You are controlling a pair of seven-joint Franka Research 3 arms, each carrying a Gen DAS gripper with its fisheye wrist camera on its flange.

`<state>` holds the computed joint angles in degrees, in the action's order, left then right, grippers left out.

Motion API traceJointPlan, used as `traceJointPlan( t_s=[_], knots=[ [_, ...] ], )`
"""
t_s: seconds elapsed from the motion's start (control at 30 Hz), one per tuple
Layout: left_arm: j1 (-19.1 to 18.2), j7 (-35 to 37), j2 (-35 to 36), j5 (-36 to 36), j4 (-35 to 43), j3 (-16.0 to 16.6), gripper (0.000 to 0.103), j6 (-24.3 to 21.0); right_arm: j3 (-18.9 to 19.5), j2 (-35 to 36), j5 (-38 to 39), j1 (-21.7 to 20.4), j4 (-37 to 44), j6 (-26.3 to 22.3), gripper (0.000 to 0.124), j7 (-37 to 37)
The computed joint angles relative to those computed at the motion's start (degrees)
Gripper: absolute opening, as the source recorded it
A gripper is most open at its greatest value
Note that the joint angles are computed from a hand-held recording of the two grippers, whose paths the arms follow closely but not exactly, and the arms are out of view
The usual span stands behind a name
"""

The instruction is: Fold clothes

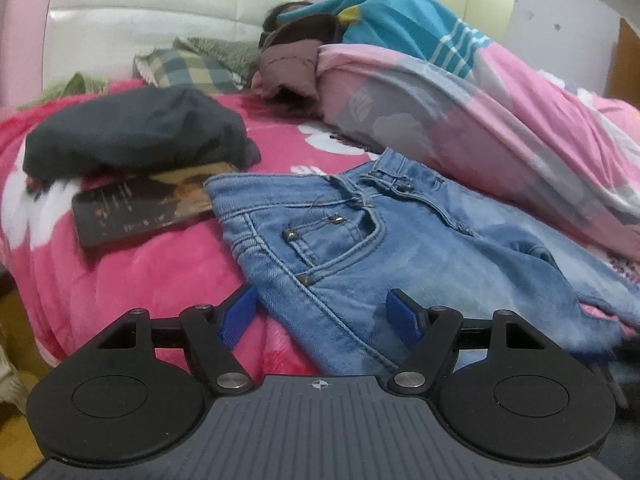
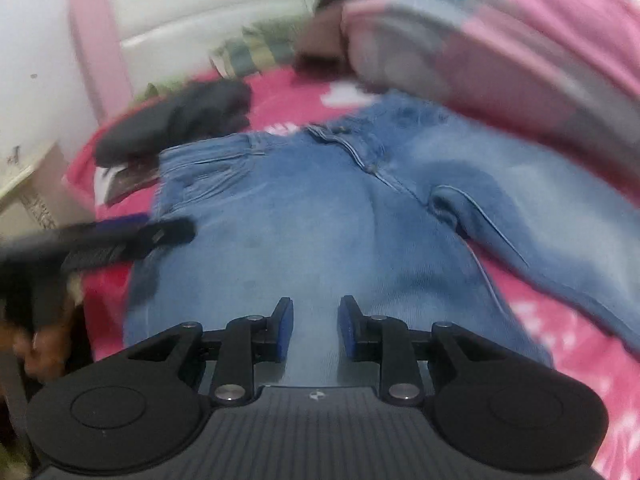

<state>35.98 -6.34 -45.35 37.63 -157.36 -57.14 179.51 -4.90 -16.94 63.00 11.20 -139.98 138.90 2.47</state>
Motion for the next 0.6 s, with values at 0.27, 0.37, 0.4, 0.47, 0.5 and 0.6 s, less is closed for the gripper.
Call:
traceJointPlan(
  t_s=[0.27,0.37,0.4,0.47,0.5,0.6],
  knots=[
    [-0.4,-0.1,-0.4,-0.5,-0.1,-0.2,0.072,-0.7,-4.0,-12.3,-7.1,-3.3,-7.5,-8.9,0.028,-2.8],
    [-1.2,-0.5,-0.3,0.0,0.0,0.2,0.072,-2.1,-2.7,-9.2,1.6,0.0,-6.2,-2.7,0.029,-4.3],
    [-1.4,-0.7,-0.1,0.4,0.0,0.5,0.072,-2.4,-2.5,-8.7,3.1,0.7,-6.3,-2.2,0.029,-4.8],
    [-1.9,-1.3,0.0,1.0,0.0,0.9,0.072,-2.8,-3.3,-10.8,1.0,0.5,-8.6,-6.4,0.030,-5.8],
    [-1.9,-1.6,0.0,1.4,-0.1,1.0,0.072,-2.8,-3.7,-11.7,-0.1,0.4,-9.7,-8.6,0.030,-6.4],
    [-2.0,-2.4,0.3,2.4,0.2,1.1,0.072,-3.3,-4.7,-14.1,-3.0,-0.4,-12.4,-14.6,0.032,-7.8]
  ],
)
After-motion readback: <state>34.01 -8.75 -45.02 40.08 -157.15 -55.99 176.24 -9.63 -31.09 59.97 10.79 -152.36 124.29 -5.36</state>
